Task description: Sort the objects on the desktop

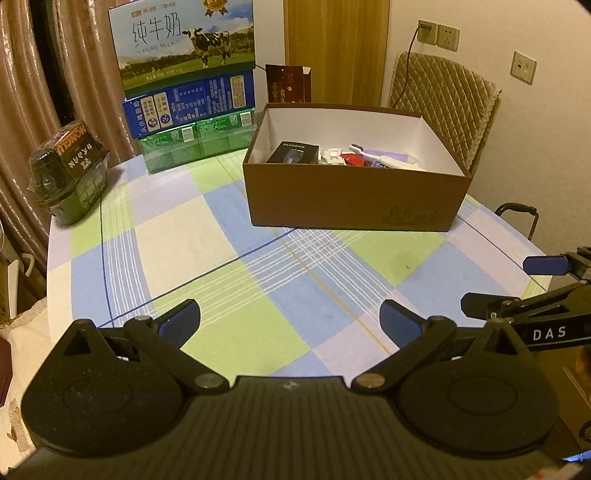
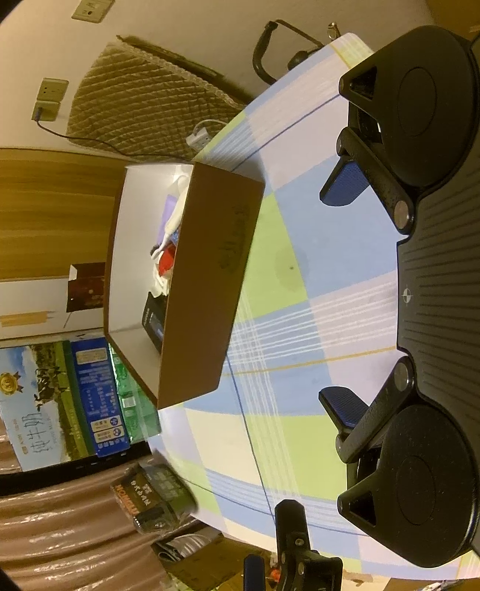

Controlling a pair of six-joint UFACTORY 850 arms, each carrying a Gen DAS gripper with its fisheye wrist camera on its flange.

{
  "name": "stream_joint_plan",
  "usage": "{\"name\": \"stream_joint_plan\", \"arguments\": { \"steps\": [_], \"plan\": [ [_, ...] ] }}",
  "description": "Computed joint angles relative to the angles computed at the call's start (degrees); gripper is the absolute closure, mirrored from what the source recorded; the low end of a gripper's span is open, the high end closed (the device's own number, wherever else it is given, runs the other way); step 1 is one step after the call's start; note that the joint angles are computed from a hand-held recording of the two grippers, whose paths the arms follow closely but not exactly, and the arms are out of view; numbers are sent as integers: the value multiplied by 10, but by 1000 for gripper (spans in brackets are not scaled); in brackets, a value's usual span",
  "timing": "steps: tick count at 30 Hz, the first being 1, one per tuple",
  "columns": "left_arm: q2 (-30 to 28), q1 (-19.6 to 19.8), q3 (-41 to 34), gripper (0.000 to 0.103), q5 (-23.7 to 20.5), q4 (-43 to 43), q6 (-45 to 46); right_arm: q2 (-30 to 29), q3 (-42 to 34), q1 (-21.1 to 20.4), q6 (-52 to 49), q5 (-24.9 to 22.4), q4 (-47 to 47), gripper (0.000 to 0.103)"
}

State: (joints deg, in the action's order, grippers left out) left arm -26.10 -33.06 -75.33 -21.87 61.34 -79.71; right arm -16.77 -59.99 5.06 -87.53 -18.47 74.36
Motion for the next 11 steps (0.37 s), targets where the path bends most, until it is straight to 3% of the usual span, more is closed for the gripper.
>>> {"name": "stream_joint_plan", "arguments": {
  "steps": [11],
  "plan": [
    [-36,-3,-47,1,-9,-51,55,-30,-38,-11,56,-15,-59,2]
  ]
}}
